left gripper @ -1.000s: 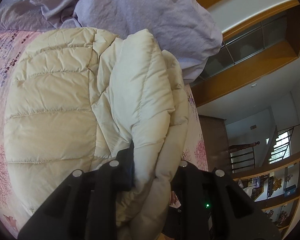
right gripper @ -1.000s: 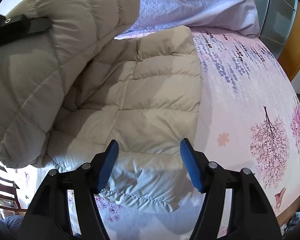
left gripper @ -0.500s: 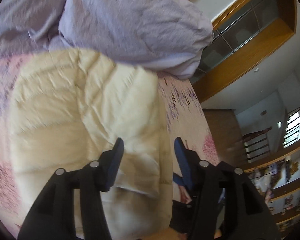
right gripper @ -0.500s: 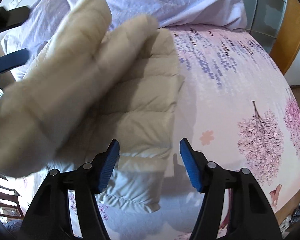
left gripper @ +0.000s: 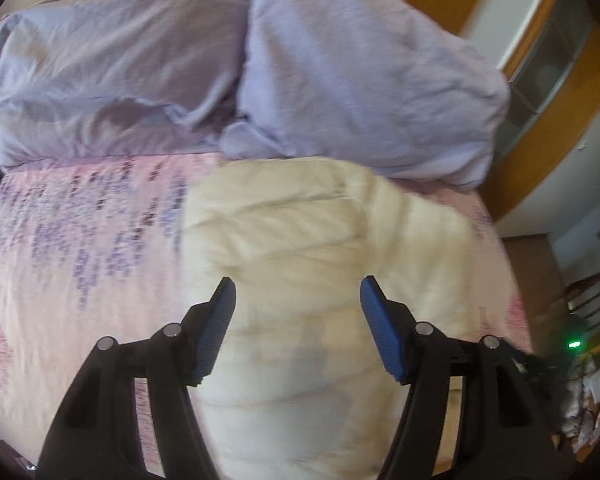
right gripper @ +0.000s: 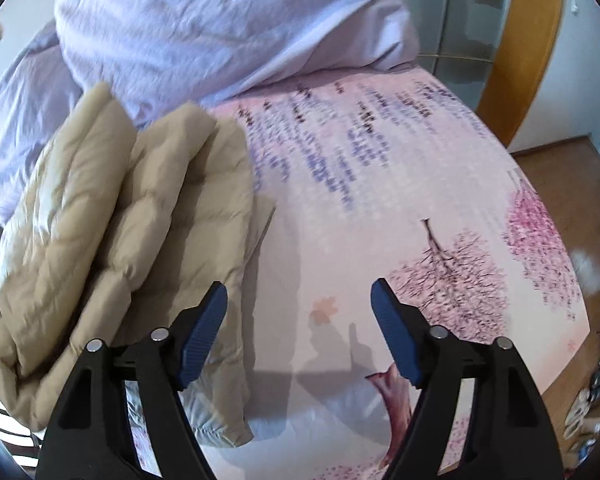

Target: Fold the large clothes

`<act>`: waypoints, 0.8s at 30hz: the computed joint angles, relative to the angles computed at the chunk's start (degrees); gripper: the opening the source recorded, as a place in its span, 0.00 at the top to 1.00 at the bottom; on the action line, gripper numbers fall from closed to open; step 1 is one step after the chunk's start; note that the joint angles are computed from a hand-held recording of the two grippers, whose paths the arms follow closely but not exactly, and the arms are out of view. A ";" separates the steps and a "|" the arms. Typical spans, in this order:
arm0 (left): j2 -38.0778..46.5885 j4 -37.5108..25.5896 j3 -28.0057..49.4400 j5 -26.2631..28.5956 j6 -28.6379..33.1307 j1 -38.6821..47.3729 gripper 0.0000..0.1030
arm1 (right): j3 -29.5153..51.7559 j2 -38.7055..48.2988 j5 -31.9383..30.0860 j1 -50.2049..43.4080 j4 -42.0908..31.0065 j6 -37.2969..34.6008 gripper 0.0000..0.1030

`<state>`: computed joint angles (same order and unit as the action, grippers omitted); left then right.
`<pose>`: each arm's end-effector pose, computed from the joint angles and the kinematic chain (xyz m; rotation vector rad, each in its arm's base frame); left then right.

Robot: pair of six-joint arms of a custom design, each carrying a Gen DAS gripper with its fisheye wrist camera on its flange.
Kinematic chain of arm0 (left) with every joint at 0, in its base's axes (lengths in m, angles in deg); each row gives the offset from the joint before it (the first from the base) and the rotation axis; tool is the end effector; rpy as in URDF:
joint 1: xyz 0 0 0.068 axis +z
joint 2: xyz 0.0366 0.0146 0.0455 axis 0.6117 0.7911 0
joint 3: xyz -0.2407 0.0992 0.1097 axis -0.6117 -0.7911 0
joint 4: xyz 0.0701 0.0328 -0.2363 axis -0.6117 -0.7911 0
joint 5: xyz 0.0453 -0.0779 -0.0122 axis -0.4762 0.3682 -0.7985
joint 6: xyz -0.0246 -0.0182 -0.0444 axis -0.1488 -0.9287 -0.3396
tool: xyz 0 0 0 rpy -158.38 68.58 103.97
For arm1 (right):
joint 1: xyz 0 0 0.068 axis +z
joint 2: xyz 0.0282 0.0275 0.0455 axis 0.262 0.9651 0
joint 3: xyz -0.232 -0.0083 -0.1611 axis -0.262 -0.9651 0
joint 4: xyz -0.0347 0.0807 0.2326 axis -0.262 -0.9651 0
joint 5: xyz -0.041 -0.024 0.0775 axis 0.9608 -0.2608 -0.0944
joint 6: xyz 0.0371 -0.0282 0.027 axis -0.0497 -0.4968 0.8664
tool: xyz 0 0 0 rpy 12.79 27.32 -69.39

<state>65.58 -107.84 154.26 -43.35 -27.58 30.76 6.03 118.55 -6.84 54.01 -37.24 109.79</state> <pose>0.3106 -0.0455 0.3271 0.1515 2.5496 -0.3473 0.2151 0.1555 0.2497 0.4480 2.5251 0.0537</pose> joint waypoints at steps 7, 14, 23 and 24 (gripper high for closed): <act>3.79 0.98 -2.16 -0.67 1.24 4.07 0.37 | 1.61 -1.93 1.89 0.00 -1.89 2.23 0.25; 5.72 3.18 -5.85 1.83 -0.62 2.09 0.37 | 4.57 -2.10 3.09 1.29 -2.92 2.65 0.25; 6.80 5.64 -6.88 -0.17 -2.97 -3.49 0.32 | 10.98 0.67 2.65 2.64 -0.03 -2.11 0.25; 6.98 5.77 -6.84 -0.21 -3.11 -3.83 0.31 | 11.89 1.25 2.58 2.89 0.31 -2.68 0.26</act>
